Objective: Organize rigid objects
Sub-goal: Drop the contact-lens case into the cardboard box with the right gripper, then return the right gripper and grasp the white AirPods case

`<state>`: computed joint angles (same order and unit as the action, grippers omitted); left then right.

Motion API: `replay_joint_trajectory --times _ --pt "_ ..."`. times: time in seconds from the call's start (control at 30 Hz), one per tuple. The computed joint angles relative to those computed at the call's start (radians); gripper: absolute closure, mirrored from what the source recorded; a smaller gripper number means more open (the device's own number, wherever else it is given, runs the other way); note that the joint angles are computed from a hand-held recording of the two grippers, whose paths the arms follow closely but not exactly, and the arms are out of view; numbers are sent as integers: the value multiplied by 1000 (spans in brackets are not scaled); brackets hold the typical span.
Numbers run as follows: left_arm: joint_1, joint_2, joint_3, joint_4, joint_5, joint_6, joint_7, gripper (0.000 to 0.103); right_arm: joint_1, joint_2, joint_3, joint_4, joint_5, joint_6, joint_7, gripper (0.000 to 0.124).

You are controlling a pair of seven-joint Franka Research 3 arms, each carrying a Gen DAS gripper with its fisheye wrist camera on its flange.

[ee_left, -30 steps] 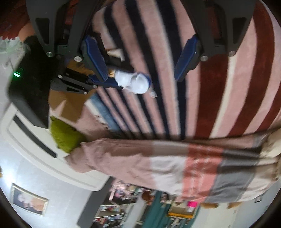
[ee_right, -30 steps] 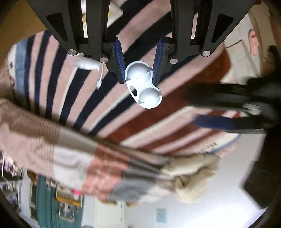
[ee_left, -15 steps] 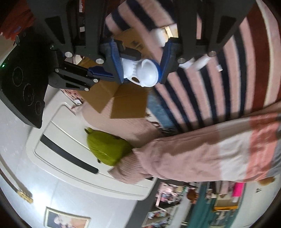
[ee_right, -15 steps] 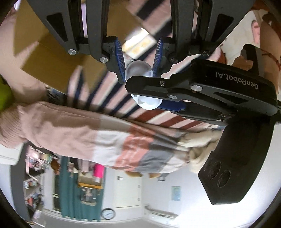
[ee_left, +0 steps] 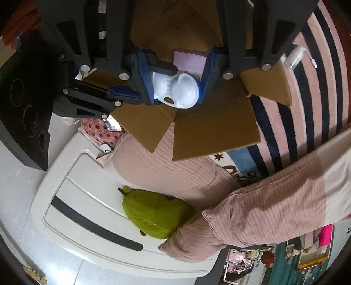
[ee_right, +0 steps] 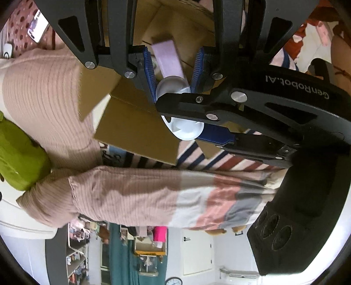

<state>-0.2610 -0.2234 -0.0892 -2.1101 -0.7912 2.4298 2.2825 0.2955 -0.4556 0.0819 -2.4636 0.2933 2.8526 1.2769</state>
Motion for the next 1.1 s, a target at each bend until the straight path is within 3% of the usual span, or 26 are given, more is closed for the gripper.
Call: replay_joint_trajectory --times 0.1,0.17,0.27,0.47,0.73,0.9,1.1 --pt "0 -2 -12 -7 30 32 -21 37 -2 -4 -10 -3 5 -13 -3 91" --pt "-4 -7 -6 -13 26 38 -16 34 -8 -14 -7 -9 1 -19 -1 86" --pt "-6 -26 0 -32 30 59 -13 29 -5 -30 -2 -23 -1 -10 -3 59" --pt "-21 -80 35 -75 10 78 22 29 -8 -26 10 -6 -10 -42 22 59" --pt "-13 -180 112 -160 -26 99 61 29 -11 -21 72 34 -78 -68 91 59" --pt "25 -261 170 -238 1 155 50 29 58 29 86 92 -73 -55 83 59" --pt "77 -339 237 -351 93 247 -15 28 191 131 82 168 8 -23 1 59"
